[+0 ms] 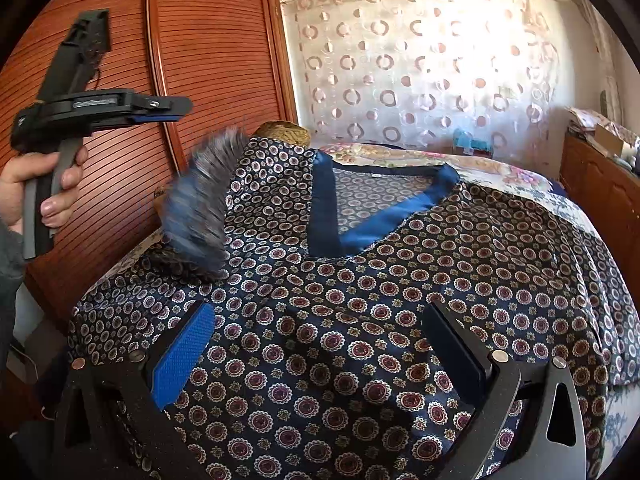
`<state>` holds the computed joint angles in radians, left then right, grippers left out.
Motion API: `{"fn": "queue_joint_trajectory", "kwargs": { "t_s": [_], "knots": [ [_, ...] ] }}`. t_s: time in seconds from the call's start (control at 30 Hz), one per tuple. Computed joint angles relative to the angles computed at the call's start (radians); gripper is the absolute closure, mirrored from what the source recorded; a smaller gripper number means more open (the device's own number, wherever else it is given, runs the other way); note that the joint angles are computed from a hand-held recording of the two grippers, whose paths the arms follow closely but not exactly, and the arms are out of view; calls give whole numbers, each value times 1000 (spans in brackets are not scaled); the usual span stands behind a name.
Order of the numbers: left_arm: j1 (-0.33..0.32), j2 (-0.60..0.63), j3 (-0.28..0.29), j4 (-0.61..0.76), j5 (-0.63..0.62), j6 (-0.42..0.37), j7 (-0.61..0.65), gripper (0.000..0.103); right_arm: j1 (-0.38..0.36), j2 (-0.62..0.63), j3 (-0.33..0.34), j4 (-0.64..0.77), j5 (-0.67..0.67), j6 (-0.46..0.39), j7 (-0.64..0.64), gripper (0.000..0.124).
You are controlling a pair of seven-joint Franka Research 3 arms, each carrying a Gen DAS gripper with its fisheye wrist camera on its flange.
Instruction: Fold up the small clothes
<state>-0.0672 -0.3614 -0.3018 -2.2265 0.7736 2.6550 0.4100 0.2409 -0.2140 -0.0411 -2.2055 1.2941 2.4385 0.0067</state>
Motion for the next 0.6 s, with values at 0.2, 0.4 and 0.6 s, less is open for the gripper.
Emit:
{"fn": "queue_joint_trajectory", "kwargs": {
  "t_s": [0.2, 0.4, 0.6],
  "knots": [
    [-8, -37, 14, -94, -34, -17, -6, 23, -1, -4, -2, 1, -8, -5, 2, 21],
    [-27, -18, 19, -170, -96, -96, 12, 23, -10, 16, -6, 44, -52, -44, 34, 21],
    [-40, 20, 37, -207, -130, -88, 16, 23, -12, 64, 12, 124, -109, -63, 56, 21]
  ]
}}
